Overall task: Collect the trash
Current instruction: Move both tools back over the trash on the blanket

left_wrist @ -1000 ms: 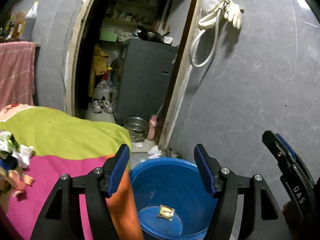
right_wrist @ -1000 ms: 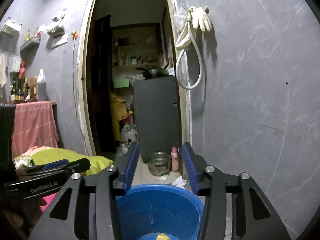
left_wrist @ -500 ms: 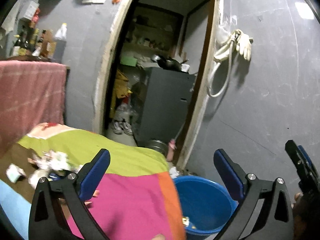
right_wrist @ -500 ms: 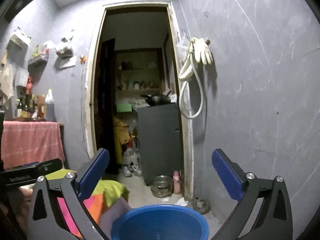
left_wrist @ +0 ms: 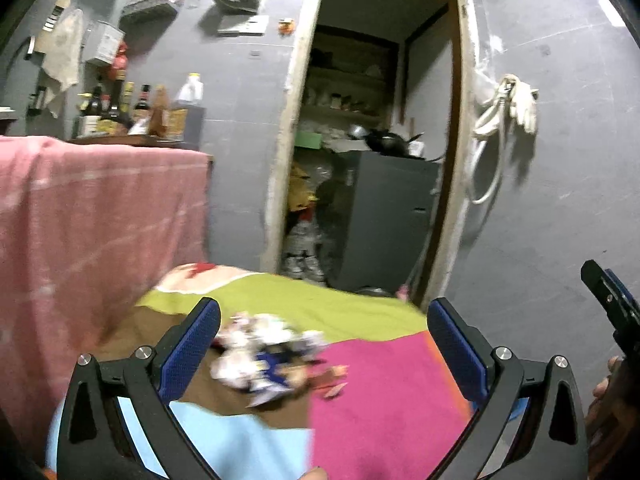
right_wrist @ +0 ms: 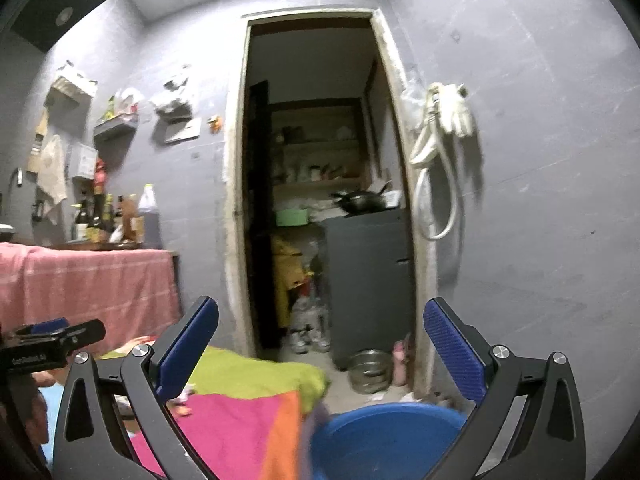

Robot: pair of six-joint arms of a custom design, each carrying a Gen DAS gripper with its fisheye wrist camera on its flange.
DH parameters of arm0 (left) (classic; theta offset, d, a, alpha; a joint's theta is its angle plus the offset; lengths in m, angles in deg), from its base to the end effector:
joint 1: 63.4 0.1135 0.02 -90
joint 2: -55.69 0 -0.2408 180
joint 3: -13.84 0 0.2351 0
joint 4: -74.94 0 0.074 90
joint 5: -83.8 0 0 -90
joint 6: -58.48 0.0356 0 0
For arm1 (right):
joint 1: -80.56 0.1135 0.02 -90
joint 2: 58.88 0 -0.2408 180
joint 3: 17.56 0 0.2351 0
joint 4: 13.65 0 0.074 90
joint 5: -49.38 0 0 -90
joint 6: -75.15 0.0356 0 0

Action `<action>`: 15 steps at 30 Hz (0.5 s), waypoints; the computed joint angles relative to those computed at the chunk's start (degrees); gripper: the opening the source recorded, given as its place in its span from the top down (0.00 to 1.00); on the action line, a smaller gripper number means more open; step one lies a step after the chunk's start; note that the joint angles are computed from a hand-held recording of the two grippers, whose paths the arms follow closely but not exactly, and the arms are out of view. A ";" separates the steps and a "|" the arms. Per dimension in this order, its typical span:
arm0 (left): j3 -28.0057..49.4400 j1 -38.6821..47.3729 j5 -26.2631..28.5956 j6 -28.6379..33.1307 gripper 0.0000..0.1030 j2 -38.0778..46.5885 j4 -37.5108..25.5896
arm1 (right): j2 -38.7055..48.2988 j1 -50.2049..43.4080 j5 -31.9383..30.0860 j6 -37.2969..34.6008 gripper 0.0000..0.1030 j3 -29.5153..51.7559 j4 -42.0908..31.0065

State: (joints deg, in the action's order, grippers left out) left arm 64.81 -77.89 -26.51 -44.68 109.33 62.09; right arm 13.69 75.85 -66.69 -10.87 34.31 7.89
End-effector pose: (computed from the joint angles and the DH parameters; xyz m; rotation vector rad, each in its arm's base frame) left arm 0.2118 -0.0420 0.2677 -0.2251 1.8105 -0.0139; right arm 0.2741 -0.0069 0.2617 -0.2419 1.5490 0.3435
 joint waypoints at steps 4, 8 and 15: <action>-4.02 8.91 5.34 2.60 0.02 -5.87 -3.75 | 0.16 7.91 4.08 -2.04 0.00 0.04 -2.91; -7.49 18.44 12.41 5.53 0.02 -7.53 -4.97 | 3.29 14.49 6.44 -2.88 0.00 2.11 -5.62; -7.98 30.01 21.52 10.91 0.02 -0.54 -4.62 | 10.67 21.10 7.60 -3.97 0.00 7.22 -10.88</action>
State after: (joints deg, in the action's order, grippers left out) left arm 56.83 -47.88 -4.98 -33.76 108.80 57.47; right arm 24.36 96.95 -59.09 -14.84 41.53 -2.99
